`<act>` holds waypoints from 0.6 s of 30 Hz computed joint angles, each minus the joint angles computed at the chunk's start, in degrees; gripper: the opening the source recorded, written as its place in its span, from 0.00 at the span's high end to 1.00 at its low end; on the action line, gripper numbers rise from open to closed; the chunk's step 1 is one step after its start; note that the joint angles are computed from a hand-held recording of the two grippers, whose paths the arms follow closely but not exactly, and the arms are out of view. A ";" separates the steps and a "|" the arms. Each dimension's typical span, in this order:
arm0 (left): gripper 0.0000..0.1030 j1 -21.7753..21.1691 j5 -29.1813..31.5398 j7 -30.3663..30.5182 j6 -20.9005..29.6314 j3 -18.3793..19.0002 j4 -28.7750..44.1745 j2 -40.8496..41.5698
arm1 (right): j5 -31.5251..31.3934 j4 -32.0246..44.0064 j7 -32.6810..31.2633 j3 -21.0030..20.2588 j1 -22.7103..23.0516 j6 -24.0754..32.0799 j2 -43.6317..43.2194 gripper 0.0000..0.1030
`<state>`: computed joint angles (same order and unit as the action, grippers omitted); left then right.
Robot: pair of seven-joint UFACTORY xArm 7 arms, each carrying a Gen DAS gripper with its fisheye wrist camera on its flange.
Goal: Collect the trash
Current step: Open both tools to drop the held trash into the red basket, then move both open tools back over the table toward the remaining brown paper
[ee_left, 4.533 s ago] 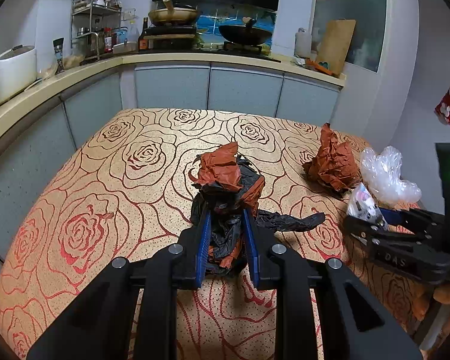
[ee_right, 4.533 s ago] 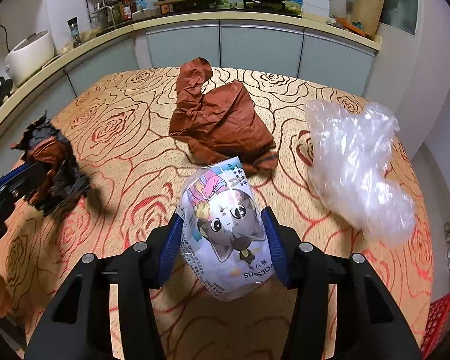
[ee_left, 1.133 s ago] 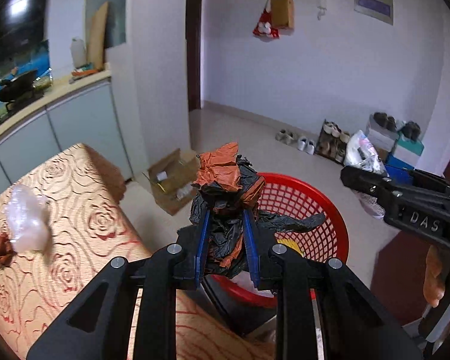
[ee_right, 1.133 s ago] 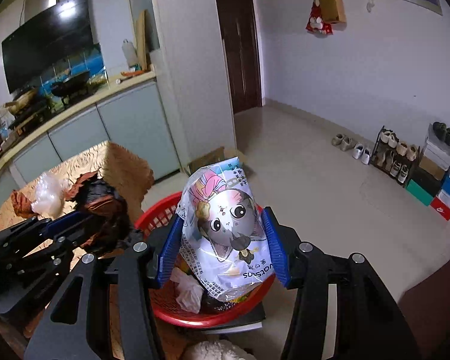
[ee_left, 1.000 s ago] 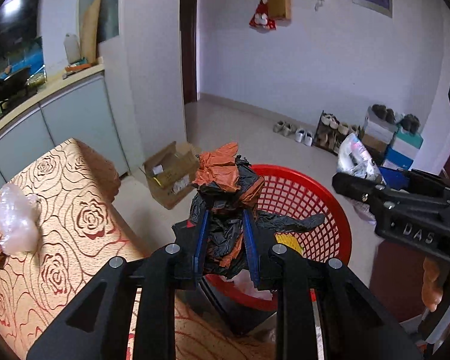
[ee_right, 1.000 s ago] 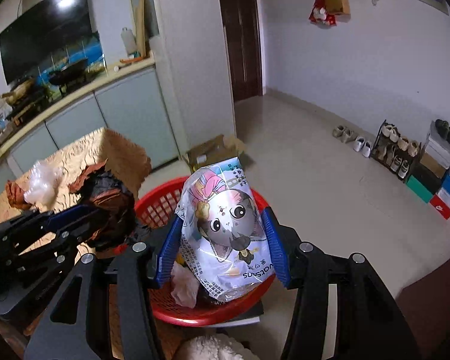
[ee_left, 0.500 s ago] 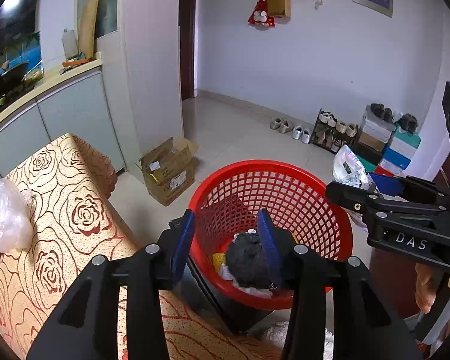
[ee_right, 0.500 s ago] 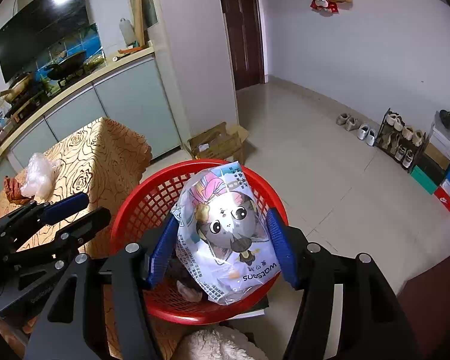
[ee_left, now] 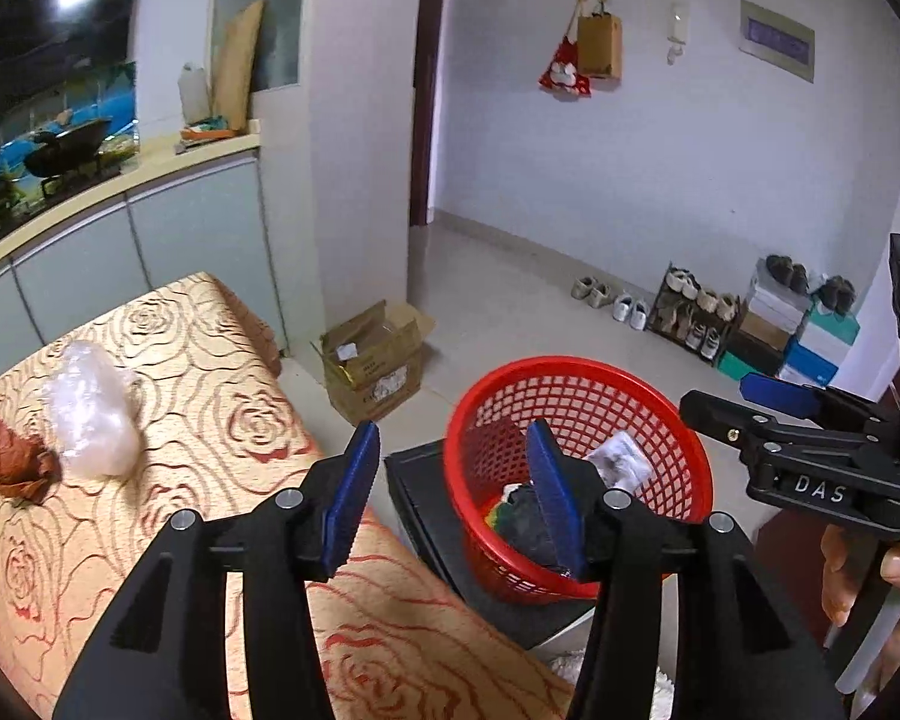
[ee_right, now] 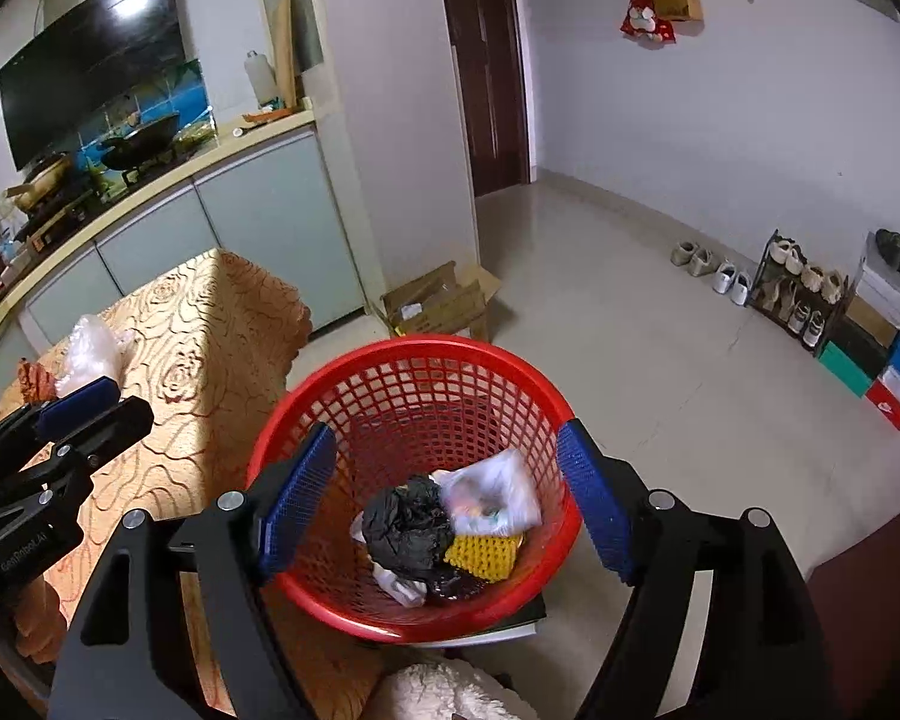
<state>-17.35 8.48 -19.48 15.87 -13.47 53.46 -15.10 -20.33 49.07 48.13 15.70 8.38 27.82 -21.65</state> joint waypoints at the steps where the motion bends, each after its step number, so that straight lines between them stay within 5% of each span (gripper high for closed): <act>1: 0.50 0.34 0.33 -0.40 -0.07 -0.05 -0.43 -0.67 | -0.37 0.04 0.42 0.33 -0.11 -0.20 -0.32 0.28; 18: 0.38 8.33 2.65 -6.09 1.82 -0.28 -10.23 -15.72 | -0.75 3.77 0.85 3.26 2.28 -3.19 0.38 0.28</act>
<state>-9.01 11.13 -25.57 17.69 -13.75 43.23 -30.82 -21.08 52.84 48.97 18.96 10.65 24.63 -21.27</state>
